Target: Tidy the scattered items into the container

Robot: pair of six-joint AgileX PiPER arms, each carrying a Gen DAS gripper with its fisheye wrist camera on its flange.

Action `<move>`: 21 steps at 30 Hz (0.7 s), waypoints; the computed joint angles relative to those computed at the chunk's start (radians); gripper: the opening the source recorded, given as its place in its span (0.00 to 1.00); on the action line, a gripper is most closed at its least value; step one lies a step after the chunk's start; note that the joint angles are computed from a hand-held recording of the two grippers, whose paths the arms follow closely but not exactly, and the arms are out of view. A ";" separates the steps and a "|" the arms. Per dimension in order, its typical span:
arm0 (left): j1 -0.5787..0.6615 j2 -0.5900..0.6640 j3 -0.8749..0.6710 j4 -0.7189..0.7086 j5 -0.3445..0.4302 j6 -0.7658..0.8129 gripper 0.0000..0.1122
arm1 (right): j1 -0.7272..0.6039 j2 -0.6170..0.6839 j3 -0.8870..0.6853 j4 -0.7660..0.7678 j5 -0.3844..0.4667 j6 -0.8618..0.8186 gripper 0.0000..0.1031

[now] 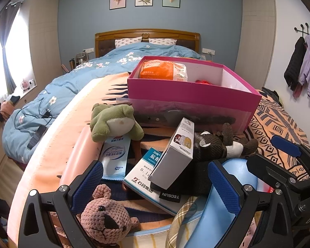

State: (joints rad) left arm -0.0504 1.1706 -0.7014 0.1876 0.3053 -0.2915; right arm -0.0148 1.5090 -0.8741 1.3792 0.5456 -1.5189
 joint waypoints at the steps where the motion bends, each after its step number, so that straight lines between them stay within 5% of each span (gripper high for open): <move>1: 0.004 -0.003 0.000 -0.013 0.004 0.016 0.92 | -0.001 0.003 -0.002 0.000 0.001 -0.001 1.00; 21: -0.064 0.073 -0.069 0.143 0.022 -0.169 0.92 | 0.000 0.023 -0.032 -0.036 0.012 0.023 1.00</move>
State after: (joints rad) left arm -0.1145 1.2440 -0.7700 0.3308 0.3270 -0.4604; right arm -0.0144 1.5320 -0.9062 1.3432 0.5577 -1.4955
